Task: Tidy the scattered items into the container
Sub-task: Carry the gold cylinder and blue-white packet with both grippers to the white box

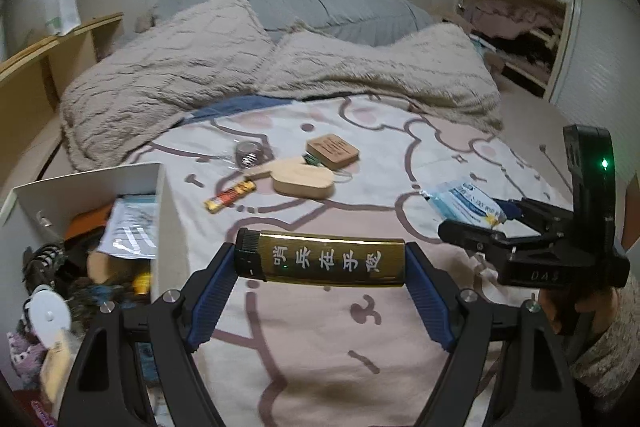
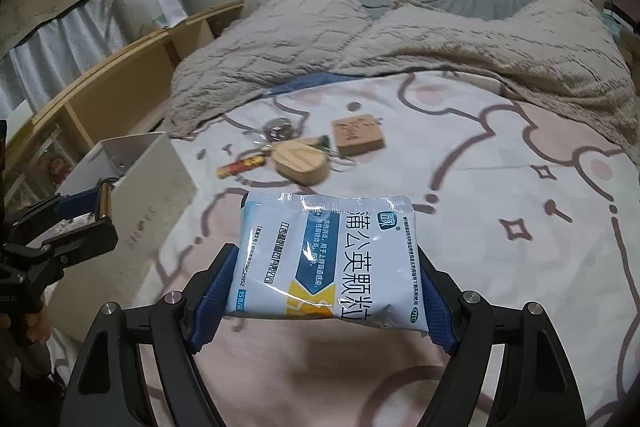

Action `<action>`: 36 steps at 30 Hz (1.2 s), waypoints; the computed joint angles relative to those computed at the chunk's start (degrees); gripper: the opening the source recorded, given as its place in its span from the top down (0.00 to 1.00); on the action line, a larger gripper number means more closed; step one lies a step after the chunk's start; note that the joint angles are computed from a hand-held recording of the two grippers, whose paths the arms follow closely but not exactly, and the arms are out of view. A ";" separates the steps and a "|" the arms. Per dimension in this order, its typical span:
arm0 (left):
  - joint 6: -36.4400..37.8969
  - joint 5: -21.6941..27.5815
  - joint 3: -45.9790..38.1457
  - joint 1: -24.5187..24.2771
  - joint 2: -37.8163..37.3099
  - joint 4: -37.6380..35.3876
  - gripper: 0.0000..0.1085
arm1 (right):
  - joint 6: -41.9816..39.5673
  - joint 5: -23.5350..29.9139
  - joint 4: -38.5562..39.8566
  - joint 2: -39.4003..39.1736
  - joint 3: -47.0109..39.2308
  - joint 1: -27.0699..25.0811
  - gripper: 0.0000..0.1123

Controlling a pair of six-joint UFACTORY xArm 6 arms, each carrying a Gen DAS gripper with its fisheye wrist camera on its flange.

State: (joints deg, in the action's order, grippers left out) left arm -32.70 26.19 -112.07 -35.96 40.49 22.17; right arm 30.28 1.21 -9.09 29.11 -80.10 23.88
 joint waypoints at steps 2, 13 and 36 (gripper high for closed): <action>-2.62 -1.20 3.14 0.60 -2.31 2.42 0.25 | 6.12 0.79 -7.76 0.20 -1.63 0.16 0.27; -15.80 -3.62 15.67 4.46 -11.58 13.89 0.25 | -4.99 4.15 -0.87 4.40 -11.60 5.45 0.27; -32.69 -5.74 31.22 11.45 -21.62 25.22 0.25 | -26.37 23.88 13.52 26.97 -54.40 12.25 0.27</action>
State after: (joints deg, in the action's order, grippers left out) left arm -65.39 20.45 -80.85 -24.50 18.87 47.39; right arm 3.91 25.09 4.44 56.08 -134.50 36.13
